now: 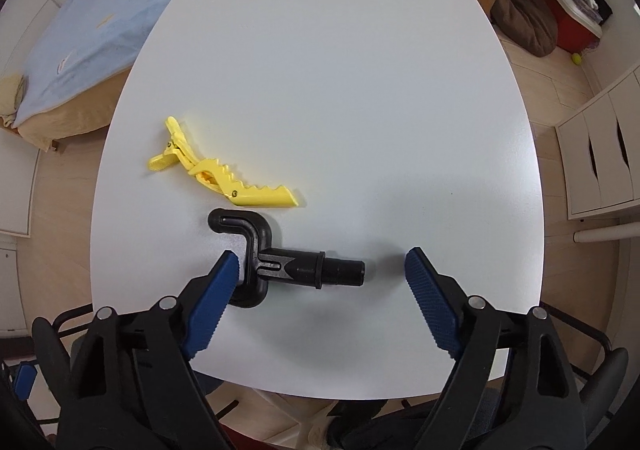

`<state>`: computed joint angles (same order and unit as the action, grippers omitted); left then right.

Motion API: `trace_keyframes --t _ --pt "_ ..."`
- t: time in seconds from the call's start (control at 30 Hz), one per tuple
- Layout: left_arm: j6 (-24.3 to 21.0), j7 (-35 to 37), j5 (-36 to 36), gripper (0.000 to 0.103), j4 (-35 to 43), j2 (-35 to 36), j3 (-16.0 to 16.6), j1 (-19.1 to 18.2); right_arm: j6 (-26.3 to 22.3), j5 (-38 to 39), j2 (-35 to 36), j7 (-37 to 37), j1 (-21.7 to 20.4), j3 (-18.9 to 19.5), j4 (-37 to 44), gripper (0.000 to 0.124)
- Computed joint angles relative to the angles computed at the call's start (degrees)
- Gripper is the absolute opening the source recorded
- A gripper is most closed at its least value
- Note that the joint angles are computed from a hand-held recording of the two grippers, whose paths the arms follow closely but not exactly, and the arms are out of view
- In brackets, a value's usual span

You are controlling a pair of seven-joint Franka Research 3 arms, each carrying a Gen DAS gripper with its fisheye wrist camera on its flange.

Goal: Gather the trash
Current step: 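Close the right tool on the black plastic handle's shaft, then lift the black handle with the right tool while the left tool moves to the yellow clip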

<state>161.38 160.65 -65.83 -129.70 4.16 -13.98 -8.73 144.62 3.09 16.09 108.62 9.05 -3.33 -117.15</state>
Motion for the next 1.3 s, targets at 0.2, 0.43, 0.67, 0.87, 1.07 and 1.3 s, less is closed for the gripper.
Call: trace_keyframes --t 0.2,0.43,0.67,0.87,1.07,1.3 --pt "-0.22 -0.56 0.42 0.095 0.12 0.38 -0.07 0.16 -0.08 -2.84 -0.25 1.97 0.99 -0.57 -0.12 0.075" --pt "-0.51 -0.24 0.12 0.095 0.16 0.54 -0.24 0.35 1.71 -2.57 -1.20 0.58 0.44 -0.07 -1.45 0.059" --pt "0.17 -0.15 0.07 0.095 0.65 0.88 -0.57 0.23 5.93 -0.54 -3.30 -2.06 -0.25 0.37 -5.26 0.059" --pt "0.67 -0.52 1.68 0.095 2.55 2.15 -1.10 0.14 8.49 2.16 -7.85 -5.93 -1.53 0.91 -10.26 0.059" --pt "0.15 -2.57 6.62 0.095 6.00 4.72 -2.15 0.80 8.97 5.29 -13.40 -11.65 -2.66 1.58 -15.04 0.059" --pt "-3.60 -5.77 16.64 0.095 13.12 9.80 -3.88 2.75 7.82 8.70 -17.18 -16.87 -3.67 1.80 -17.44 0.059"
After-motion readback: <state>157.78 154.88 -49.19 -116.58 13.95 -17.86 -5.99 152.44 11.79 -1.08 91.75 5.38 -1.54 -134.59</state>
